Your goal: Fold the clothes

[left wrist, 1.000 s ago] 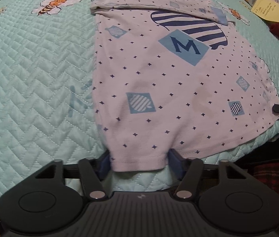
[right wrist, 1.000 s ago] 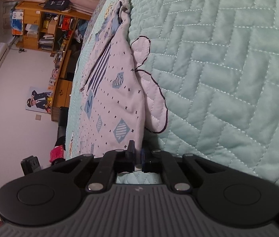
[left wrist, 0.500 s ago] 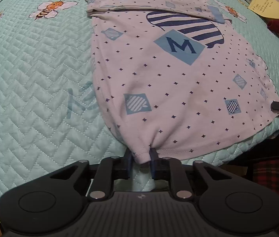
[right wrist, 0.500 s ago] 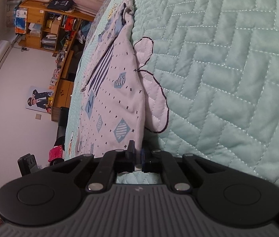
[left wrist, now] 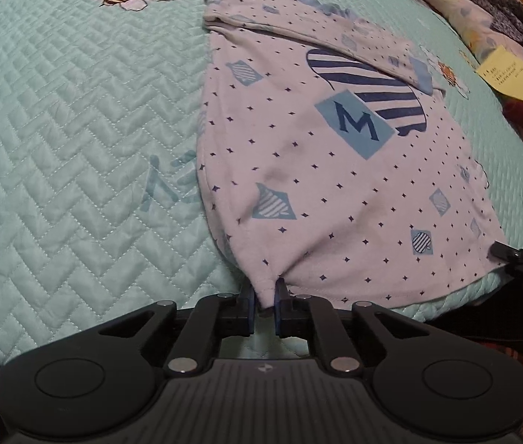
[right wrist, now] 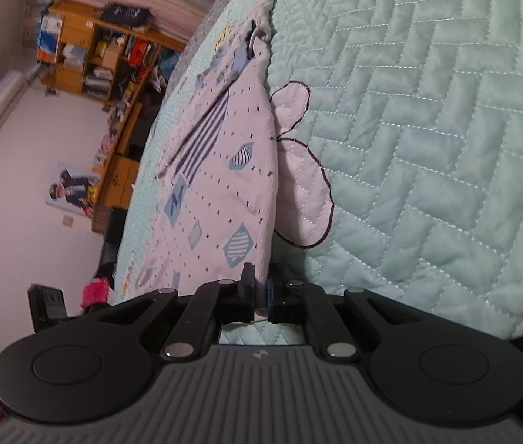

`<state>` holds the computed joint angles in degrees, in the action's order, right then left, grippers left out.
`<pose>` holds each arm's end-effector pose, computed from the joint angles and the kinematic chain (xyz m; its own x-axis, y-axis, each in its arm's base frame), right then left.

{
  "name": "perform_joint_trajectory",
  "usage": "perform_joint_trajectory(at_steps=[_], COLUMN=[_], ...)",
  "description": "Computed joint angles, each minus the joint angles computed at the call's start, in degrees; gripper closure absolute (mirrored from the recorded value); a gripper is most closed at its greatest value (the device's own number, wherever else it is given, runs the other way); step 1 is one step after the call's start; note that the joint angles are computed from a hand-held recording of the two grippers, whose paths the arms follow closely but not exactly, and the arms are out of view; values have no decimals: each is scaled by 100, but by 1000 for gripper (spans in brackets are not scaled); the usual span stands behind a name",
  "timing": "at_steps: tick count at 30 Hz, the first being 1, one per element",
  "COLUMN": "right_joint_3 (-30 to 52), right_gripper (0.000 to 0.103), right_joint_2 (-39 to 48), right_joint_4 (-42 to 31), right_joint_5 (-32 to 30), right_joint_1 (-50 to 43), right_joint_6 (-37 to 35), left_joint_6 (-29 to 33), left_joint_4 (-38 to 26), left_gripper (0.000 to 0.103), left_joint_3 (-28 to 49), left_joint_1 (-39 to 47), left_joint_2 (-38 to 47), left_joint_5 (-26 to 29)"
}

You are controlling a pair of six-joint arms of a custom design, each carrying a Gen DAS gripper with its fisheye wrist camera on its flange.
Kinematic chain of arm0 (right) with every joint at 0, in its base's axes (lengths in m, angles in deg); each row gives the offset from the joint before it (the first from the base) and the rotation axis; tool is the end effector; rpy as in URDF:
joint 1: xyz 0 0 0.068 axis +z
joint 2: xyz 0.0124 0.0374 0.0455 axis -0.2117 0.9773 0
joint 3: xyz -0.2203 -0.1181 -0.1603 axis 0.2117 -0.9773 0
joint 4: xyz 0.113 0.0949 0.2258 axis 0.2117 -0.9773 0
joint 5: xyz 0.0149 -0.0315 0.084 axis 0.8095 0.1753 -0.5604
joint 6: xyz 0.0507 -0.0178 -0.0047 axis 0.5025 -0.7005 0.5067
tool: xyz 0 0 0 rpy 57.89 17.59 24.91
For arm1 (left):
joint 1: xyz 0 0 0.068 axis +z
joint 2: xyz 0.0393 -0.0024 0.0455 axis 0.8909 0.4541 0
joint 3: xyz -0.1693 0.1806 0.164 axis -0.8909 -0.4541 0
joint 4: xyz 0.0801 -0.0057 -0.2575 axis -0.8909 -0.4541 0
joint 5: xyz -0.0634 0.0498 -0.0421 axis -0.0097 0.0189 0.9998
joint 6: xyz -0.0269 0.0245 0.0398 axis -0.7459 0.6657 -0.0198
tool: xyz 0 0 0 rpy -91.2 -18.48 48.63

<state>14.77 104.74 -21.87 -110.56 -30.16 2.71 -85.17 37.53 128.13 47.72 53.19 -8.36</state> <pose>0.2034 -0.0340 0.1795 -0.8395 0.4853 -0.2446 0.0356 0.4983 0.8663 0.2989 -0.0898 0.2757 -0.9404 0.0107 -0.3399 0.1177 0.9480 -0.2957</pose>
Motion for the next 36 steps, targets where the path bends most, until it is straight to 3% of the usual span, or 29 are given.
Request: perform_joint_trajectory(at_steps=[3, 7, 10, 16, 21, 23, 29, 32, 36], right_joint_3=[-218, -200, -361, -869, -711, -451, 800, 1668, 2976], right_gripper=[96, 96, 96, 96, 97, 97, 97, 97, 97], right_joint_2=[-103, -97, -10, 216, 632, 946, 2129, 2901, 3897], right_joint_4=[542, 636, 1207, 3755, 5456, 6032, 6790, 6788, 6151], right_joint_5=[-334, -212, -382, -859, -809, -690, -74, 252, 627], right_joint_1=[-107, -7, -32, -125, -16, 73, 384, 485, 724], right_joint_6=[392, 347, 769, 2734, 4013, 4454, 5146, 5408, 5363], left_joint_6=[-40, -145, -199, -419, -698, -770, -1026, -1219, -1265], left_joint_4=[8, 38, 116, 392, 687, 726, 725, 473, -397], left_gripper=[93, 93, 93, 93, 93, 93, 93, 93, 93], left_joint_3=[-3, -39, -117, -171, 238, 611, 2319, 3467, 5531], left_joint_1=[55, 84, 131, 443, 689, 752, 915, 953, 949], left_joint_2=[-12, 18, -55, -182, -115, 32, 1069, 1959, 3469], left_joint_5=[111, 174, 310, 906, 1288, 1290, 1087, 968, 768])
